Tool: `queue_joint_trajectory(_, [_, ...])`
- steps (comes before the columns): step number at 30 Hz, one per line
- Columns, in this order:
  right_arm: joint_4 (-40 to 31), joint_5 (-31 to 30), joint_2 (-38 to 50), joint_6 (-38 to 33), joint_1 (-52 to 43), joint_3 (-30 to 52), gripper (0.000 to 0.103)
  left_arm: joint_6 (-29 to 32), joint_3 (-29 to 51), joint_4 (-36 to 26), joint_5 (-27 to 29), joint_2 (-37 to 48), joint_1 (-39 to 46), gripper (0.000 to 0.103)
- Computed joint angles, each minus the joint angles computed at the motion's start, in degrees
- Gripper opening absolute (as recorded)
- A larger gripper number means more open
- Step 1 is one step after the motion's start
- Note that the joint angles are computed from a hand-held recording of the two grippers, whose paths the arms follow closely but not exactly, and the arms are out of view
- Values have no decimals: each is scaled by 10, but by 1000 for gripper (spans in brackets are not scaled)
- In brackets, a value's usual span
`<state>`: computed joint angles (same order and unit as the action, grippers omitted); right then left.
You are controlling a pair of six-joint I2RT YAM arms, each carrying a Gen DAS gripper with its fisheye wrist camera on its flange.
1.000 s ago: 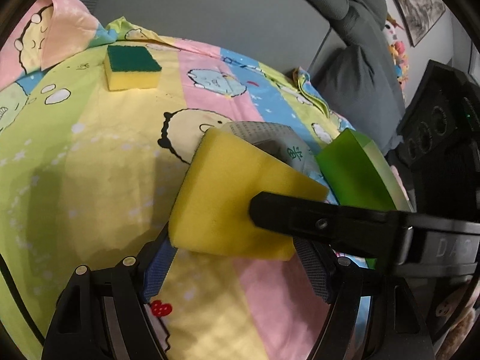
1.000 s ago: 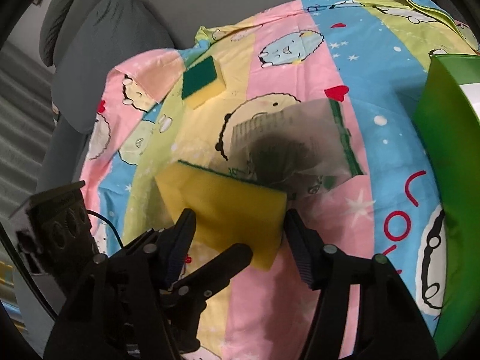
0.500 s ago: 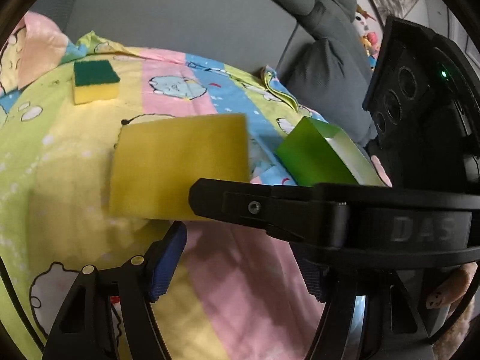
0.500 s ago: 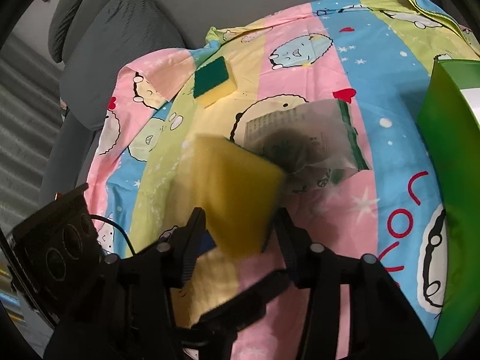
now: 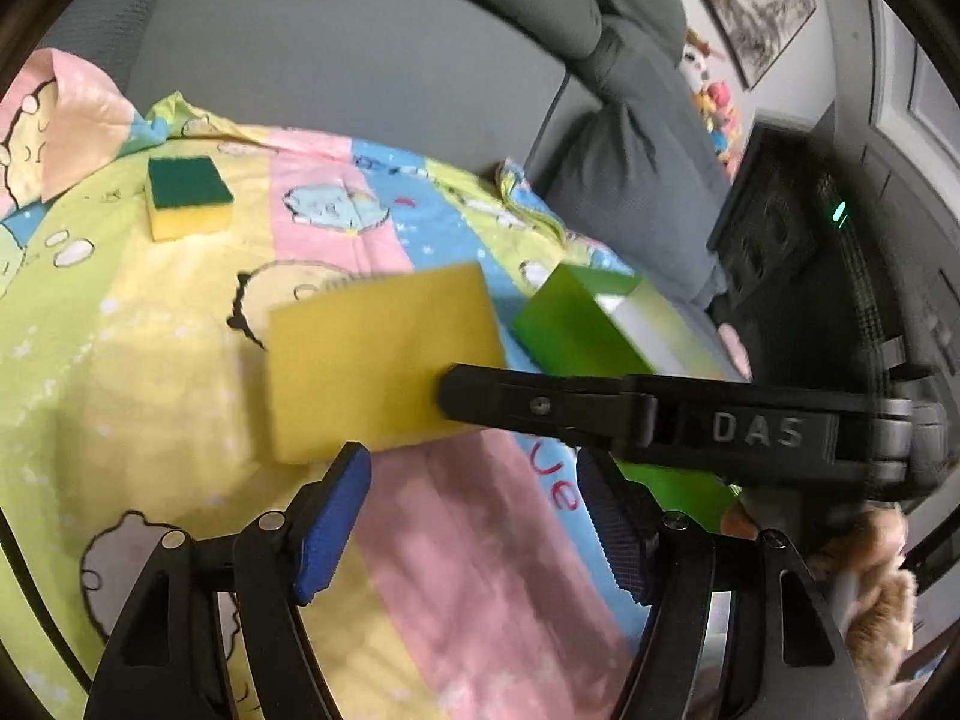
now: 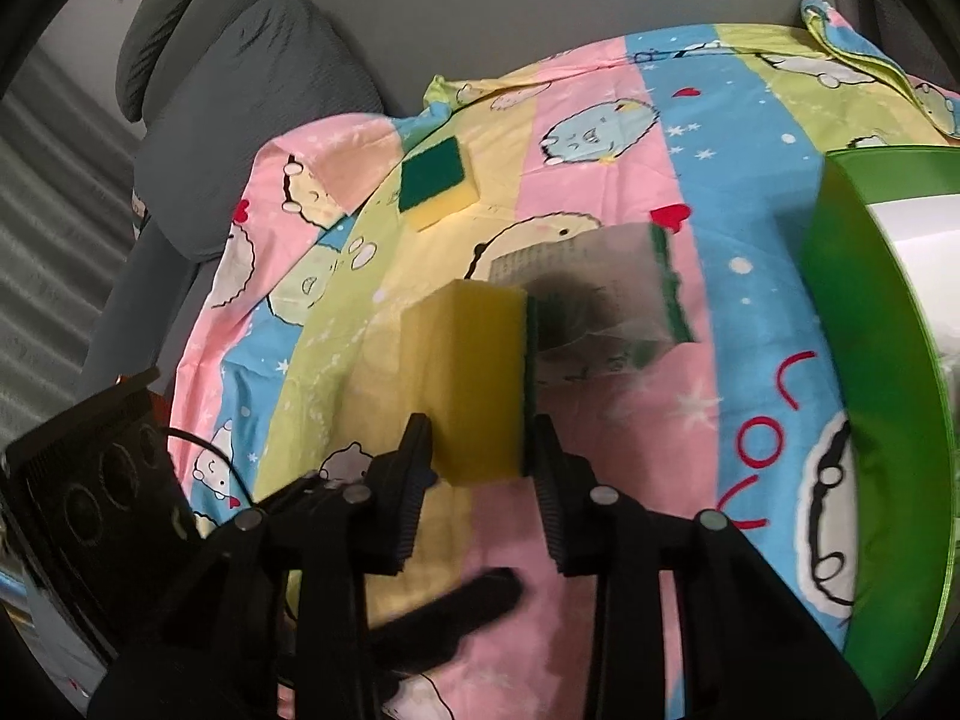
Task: Organize objects
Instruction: 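Grasp the yellow sponge with the right gripper and lift it, then carry the yellow sponge into the white box and release it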
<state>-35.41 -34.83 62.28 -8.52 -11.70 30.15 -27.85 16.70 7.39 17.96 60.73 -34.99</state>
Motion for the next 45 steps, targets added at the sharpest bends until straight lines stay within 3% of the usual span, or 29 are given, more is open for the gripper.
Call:
queue_joint_trajectory(4, [-40, -31, 1, -51, -75, 16, 32, 3, -4, -13, 20, -30, 27, 71])
queue_joint_trajectory(8, [-80, -32, 18, -99, -117, 32, 35, -5, -1, -8, 45, -5, 41, 71])
queue_joint_trajectory(10, [-87, -1, 13, -102, -123, 33, 40, -1, 4, -10, 36, 3, 29, 71])
queue_joint_trajectory(12, [-83, 12, -1, -103, -136, 27, 60, 0, 4, -12, 23, 4, 15, 71])
queue_joint_trajectory(14, [-92, 6, -6, -120, -160, 28, 61, -2, 4, -5, 19, 11, 9, 71])
queue_joint_trajectory(17, [-98, -13, -2, -135, -182, 33, 60, -1, 11, -3, 0, 37, -1, 71])
queue_joint_trajectory(21, [-62, -4, -8, -103, -162, 19, 61, -12, 14, 9, -6, 71, -3, 71])
queue_joint_trajectory(25, [-35, -16, 26, -83, -126, 15, 54, -12, 14, 13, -19, 82, -7, 71])
queue_joint_trajectory(27, [-19, -14, 51, -62, -104, 13, 45, -12, 10, 24, -42, 84, -19, 71])
queue_joint_trajectory(34, [33, 16, 64, -20, -63, -4, 43, -23, 21, 45, -117, 111, -67, 68])
queue_joint_trajectory(39, [-1, 6, 39, -43, -83, 2, 44, -32, 23, 11, -122, 56, -83, 68])
queue_joint_trajectory(45, [-102, -58, -17, -123, -173, 37, 45, -25, 84, -68, -184, 10, -145, 68])
